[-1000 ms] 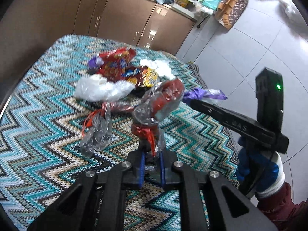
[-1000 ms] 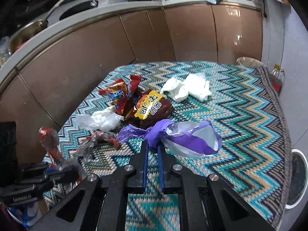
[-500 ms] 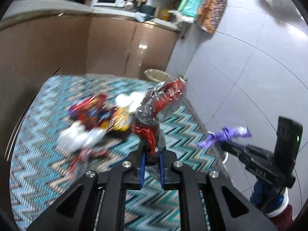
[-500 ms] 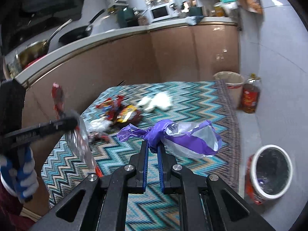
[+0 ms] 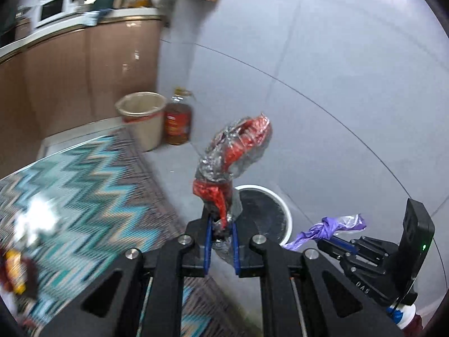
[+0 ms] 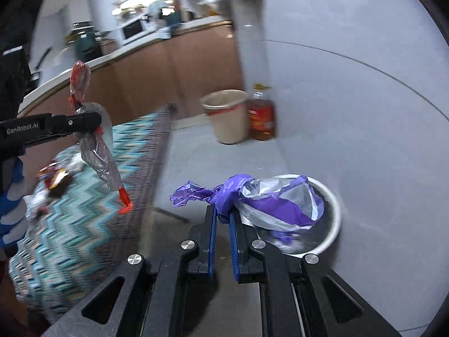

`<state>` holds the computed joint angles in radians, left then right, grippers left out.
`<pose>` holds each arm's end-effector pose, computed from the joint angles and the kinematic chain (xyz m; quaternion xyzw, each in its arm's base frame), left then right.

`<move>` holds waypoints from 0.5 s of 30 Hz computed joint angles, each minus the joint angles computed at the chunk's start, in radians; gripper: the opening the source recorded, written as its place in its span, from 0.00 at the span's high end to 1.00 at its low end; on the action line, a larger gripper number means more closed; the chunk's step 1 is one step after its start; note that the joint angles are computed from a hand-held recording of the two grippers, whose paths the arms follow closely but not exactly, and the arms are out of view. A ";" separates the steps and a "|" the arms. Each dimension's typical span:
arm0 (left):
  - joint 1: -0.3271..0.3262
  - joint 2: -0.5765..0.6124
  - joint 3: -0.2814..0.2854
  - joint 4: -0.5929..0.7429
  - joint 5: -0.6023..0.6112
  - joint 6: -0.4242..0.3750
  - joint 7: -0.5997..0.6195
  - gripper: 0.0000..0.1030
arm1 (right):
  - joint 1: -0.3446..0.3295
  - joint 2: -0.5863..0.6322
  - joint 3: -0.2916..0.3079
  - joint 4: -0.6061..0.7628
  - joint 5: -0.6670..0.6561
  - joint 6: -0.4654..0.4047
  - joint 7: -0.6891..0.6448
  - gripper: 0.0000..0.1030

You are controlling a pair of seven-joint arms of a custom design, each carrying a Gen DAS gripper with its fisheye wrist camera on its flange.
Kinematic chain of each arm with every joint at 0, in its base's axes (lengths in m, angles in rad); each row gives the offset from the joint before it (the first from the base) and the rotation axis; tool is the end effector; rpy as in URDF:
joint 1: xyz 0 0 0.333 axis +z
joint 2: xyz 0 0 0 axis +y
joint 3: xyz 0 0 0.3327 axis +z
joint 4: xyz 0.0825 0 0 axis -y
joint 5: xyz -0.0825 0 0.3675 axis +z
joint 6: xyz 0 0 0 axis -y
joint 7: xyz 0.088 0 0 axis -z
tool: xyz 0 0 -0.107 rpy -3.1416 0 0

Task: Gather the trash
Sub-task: 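Carry both held pieces of trash over the white bin, then open both tools to drop the trash into the bin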

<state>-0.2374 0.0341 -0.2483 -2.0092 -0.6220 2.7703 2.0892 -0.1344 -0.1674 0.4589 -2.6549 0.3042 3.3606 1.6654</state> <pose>0.5357 -0.2523 0.5406 -0.4678 0.7895 -0.3852 0.0976 0.4365 0.1167 0.4235 -0.6206 0.6650 -0.2287 0.3469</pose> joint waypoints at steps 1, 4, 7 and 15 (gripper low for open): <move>-0.015 0.050 -0.008 0.045 0.051 0.007 -0.041 0.90 | -0.015 0.020 -0.011 0.009 -0.004 0.002 -0.008 0.91; -0.053 0.180 -0.023 0.166 0.202 0.024 -0.157 0.89 | -0.028 0.086 -0.051 0.049 0.019 0.006 -0.065 0.91; -0.090 0.309 -0.021 0.297 0.333 -0.001 -0.263 0.89 | -0.076 0.161 -0.008 0.114 0.199 0.002 -0.254 0.91; -0.118 0.573 -0.067 0.594 0.457 -0.117 -0.369 0.85 | 0.259 0.301 -0.385 0.240 0.347 -0.037 -0.430 0.88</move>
<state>-0.3551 0.6071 -0.3155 -1.4153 -0.1648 2.6531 1.7200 0.1244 0.1340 0.0744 -2.4151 0.6517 3.3240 1.2352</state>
